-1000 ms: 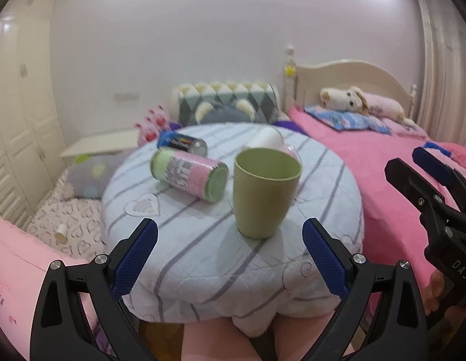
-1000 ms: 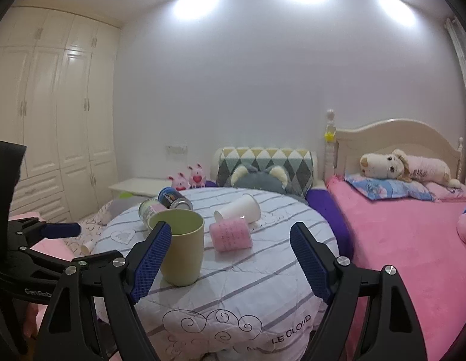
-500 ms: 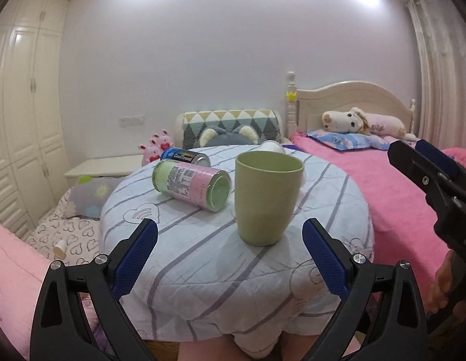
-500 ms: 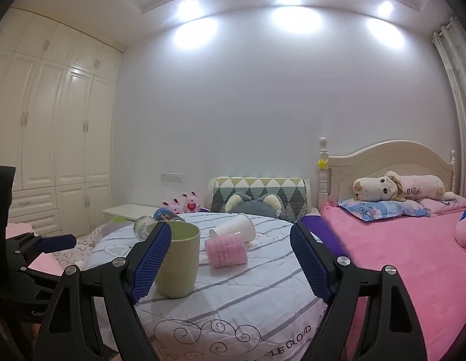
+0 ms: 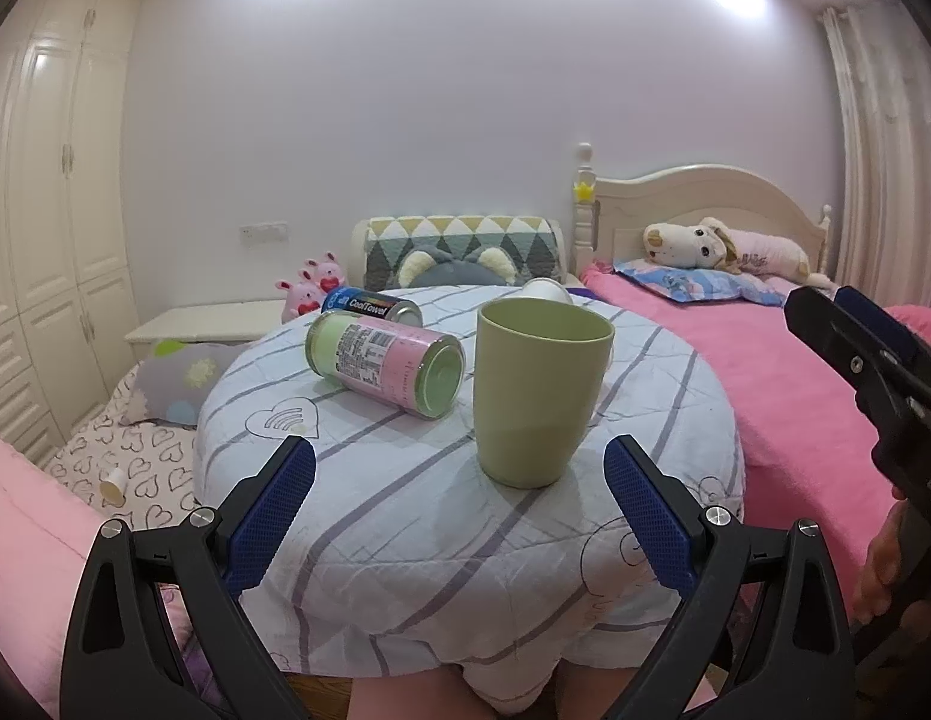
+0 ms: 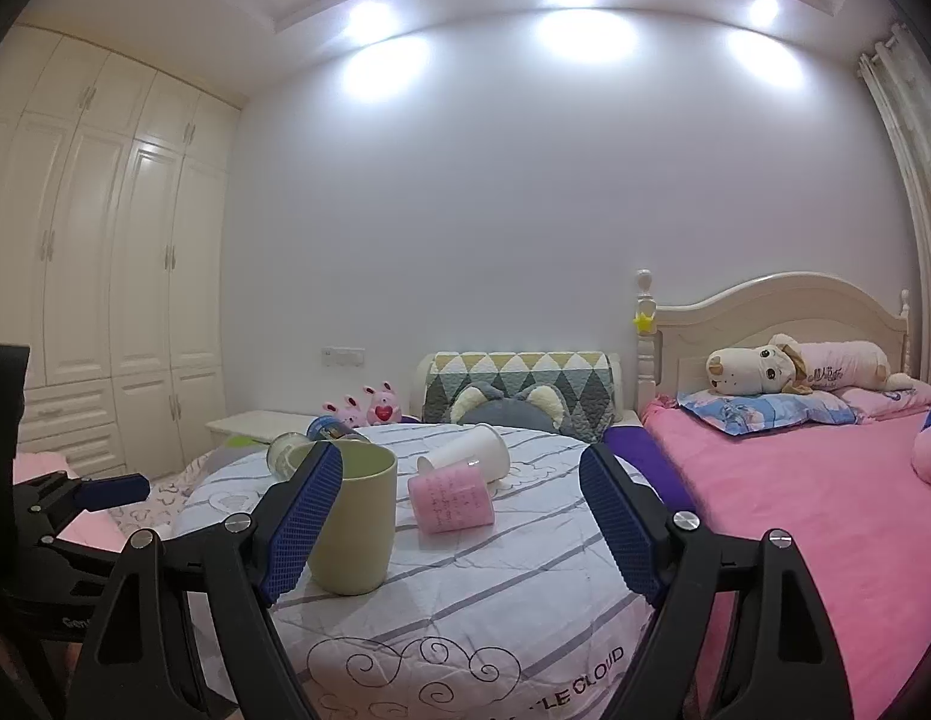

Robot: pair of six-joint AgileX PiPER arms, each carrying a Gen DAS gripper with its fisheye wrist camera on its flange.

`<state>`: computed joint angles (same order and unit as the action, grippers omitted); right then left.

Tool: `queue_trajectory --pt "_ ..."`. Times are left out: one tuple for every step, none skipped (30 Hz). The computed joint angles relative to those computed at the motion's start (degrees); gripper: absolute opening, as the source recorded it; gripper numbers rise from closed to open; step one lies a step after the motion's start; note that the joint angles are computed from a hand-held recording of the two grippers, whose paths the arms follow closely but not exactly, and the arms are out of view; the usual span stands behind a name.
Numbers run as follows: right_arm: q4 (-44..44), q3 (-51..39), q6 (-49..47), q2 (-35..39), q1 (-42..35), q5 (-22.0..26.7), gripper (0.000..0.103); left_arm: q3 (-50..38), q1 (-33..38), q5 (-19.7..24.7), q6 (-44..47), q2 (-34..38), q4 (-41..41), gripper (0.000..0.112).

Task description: Flip cup upright

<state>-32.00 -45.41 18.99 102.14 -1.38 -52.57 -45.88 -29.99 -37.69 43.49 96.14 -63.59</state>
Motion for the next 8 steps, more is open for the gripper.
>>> queue_trajectory --pt "0.32 0.21 -0.69 -0.02 0.14 -0.22 0.083 -0.07 -0.09 -0.15 0.28 0.08 -0.23 0.098" --pt "0.37 0.41 -1.20 -0.11 0.25 -0.35 0.083 -0.16 -0.20 -0.34 0.53 0.20 -0.54 0.098" --pt "0.44 0.28 -1.50 -0.06 0.41 -0.16 0.083 -0.33 -0.25 -0.45 0.83 0.32 -0.93 0.098" --pt "0.79 0.23 -2.00 -0.02 0.60 -0.03 0.083 -0.41 -0.35 -0.65 1.05 0.40 -1.34 0.098" --pt "1.20 0.45 -2.54 -0.12 0.77 -0.13 0.083 -0.41 -0.50 -0.97 1.18 0.48 -1.60 0.098" --pt "1.15 0.49 -2.66 -0.18 0.82 -0.09 0.083 -0.33 -0.65 -1.33 1.20 0.52 -1.67 0.098" --pt "0.95 0.50 -2.61 -0.22 0.86 -0.05 0.083 -0.15 -0.94 -2.01 1.02 0.52 -1.70 0.098" --pt "0.39 0.46 -2.28 -0.32 0.76 0.05 0.083 -0.04 -1.02 -2.24 0.85 0.44 -1.60 0.098"
